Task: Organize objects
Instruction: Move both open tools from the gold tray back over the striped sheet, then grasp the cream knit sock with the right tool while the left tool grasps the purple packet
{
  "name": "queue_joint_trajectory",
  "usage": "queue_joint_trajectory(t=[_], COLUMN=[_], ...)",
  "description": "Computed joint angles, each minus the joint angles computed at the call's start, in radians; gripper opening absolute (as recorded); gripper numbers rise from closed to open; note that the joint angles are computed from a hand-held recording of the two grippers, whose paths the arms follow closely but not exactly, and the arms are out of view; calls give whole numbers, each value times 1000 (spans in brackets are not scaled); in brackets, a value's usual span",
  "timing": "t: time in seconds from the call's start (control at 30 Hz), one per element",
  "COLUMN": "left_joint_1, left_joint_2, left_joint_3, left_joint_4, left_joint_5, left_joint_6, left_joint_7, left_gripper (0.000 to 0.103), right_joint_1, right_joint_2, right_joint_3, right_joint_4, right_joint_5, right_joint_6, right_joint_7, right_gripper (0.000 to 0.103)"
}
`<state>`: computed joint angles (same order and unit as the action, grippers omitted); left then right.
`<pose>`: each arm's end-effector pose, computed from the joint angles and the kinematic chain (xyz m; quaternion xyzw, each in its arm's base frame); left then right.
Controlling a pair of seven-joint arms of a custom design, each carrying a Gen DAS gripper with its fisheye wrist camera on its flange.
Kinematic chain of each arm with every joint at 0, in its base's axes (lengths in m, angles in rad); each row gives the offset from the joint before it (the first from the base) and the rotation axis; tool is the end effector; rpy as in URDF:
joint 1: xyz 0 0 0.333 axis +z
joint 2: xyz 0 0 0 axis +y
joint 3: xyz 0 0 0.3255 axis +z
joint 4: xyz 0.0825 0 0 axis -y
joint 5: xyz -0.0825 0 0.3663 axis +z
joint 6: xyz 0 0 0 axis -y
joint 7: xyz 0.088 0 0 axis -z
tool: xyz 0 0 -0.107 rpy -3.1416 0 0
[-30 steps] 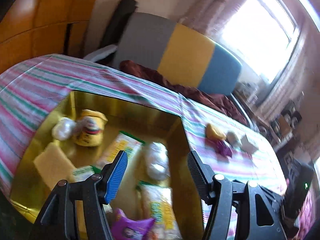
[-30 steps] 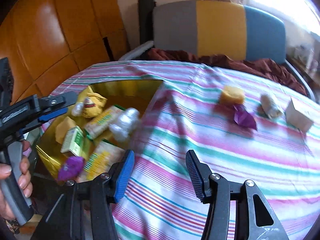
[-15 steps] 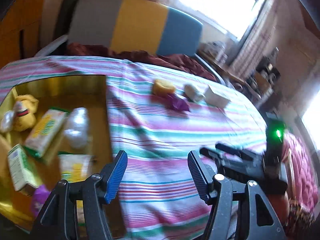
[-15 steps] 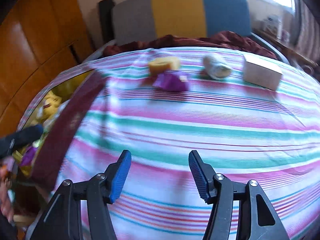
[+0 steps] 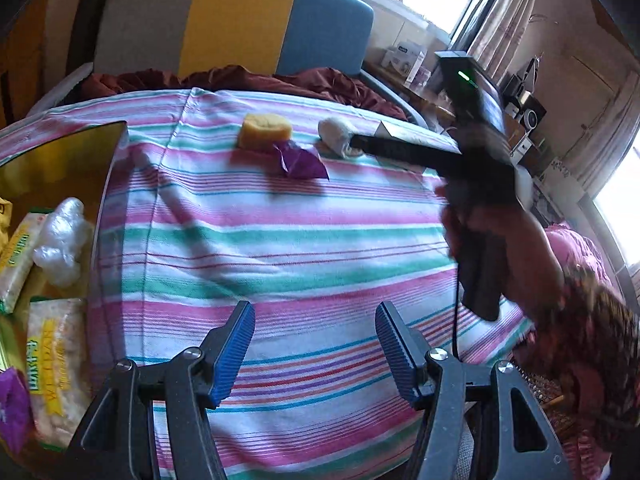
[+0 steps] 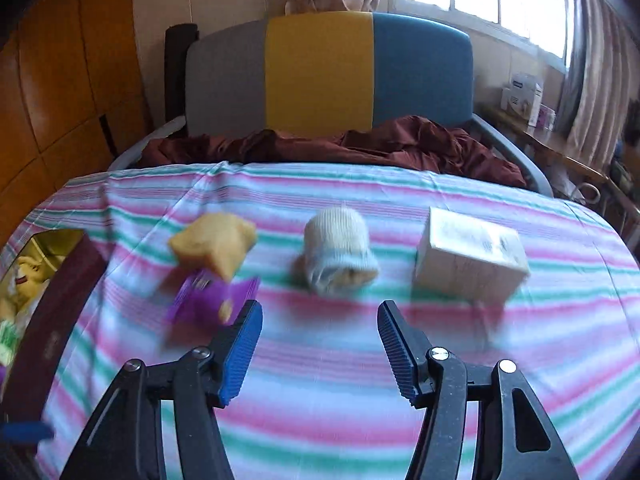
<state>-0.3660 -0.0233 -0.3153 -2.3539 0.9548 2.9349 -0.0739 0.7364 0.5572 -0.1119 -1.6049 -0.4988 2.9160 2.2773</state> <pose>0.3643 -0.3635 0.4092 -0.6882 0.6373 -0.3274 0.1140 0.5608 0.4611 0.4061 -0.7685 0.5078 -0.2048 0.3311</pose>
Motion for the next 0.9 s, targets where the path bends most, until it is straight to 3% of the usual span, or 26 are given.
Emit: queue_joint_trajectory(t=[0.13, 0.3, 0.47, 0.6, 0.77, 0.9], left_joint_1=[-8, -21, -26, -30, -50, -59], left_joint_2=[21, 33, 46, 73, 98, 113], left_joint_3=[3, 13, 25, 37, 51, 65], left_joint_4=[10, 14, 28, 43, 78, 116], left_joint_5=[-23, -66, -68, -84, -129, -126], left_joint_6=[-6, -12, -27, -18, -48, -80], left_joint_7=[28, 64, 61, 53, 101, 101], left_gripper=[63, 63, 63, 63, 63, 64], right_joint_1=[-41, -49, -91, -91, -77, -70], right_joint_2=[100, 250, 348, 324, 285, 191], right_joint_3=[37, 35, 89, 77, 57, 46], right_joint_4=[154, 382, 529, 468, 407, 255], right_joint_5=[54, 116, 212, 242, 246, 224], right_joint_6=[-55, -146, -243, -181, -174, -131], right_joint_7=[-68, -115, -213, -204, -187, -169], right_gripper=[62, 65, 56, 53, 53, 53])
